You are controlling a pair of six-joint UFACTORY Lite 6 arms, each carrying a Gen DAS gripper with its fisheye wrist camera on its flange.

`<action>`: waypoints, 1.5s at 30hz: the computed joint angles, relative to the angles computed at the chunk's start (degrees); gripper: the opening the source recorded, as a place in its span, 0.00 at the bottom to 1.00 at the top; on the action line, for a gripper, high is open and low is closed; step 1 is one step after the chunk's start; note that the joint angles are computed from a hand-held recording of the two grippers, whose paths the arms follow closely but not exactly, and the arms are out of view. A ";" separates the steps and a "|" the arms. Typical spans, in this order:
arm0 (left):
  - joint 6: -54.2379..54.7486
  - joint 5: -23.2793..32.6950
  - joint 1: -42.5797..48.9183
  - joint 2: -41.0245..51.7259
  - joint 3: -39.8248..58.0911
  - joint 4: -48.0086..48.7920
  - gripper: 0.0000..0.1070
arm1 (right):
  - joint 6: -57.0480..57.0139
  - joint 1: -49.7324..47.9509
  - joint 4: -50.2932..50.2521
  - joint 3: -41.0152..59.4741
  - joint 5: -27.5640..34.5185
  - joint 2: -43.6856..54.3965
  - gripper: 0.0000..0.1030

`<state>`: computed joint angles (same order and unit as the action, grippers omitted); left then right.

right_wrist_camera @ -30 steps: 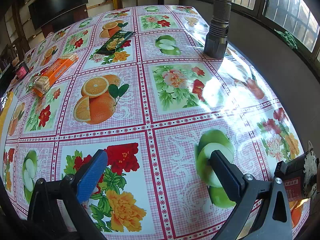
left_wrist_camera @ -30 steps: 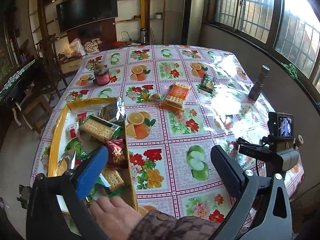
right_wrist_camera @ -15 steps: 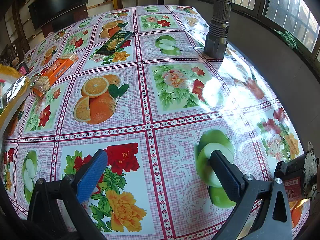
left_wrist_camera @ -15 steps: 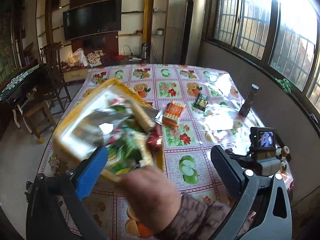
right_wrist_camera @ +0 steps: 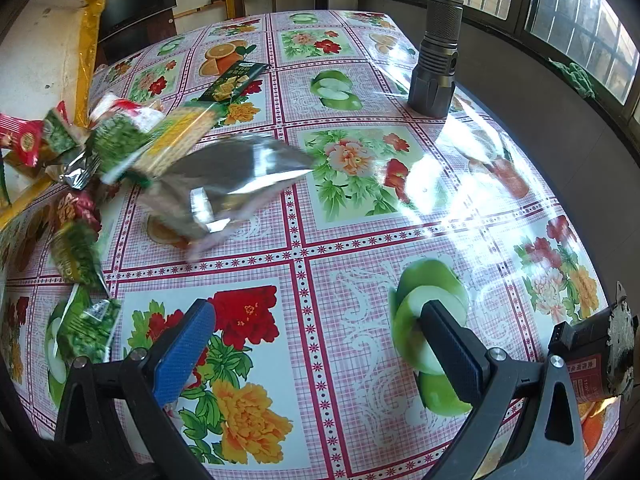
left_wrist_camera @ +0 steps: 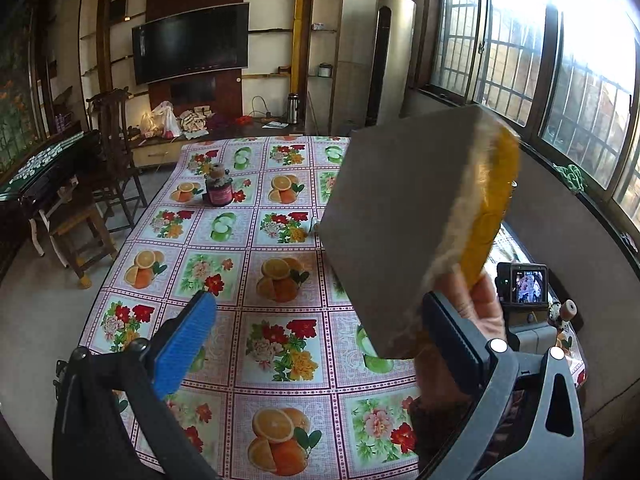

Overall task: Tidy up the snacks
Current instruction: 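Lift the yellow-rimmed tray by hand and tip the snacks onto the tablecloth, then move the left tool over the WEIDAN cracker pack and open its fingers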

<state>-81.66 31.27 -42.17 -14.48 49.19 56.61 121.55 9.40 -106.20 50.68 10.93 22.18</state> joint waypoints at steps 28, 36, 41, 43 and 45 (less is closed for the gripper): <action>-16.67 -1.62 0.27 12.07 1.28 16.75 0.96 | -0.64 0.00 0.65 0.05 -0.04 -0.03 1.00; -13.35 -2.25 0.21 26.93 11.11 12.51 0.96 | -0.64 0.00 0.65 0.01 -0.05 -0.08 1.00; -10.60 -2.20 0.95 30.80 14.57 9.53 0.96 | 0.09 2.02 5.12 1.65 3.25 1.60 1.00; -10.08 -2.25 1.07 32.63 16.22 8.97 0.96 | 0.67 2.37 5.17 1.87 3.80 1.91 1.00; -6.75 -3.03 1.81 34.60 18.48 5.53 0.96 | 0.58 2.40 5.75 2.22 4.03 2.24 1.00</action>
<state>-88.41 28.24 -40.35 20.12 67.68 62.14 122.12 11.81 -100.45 52.90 14.96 24.42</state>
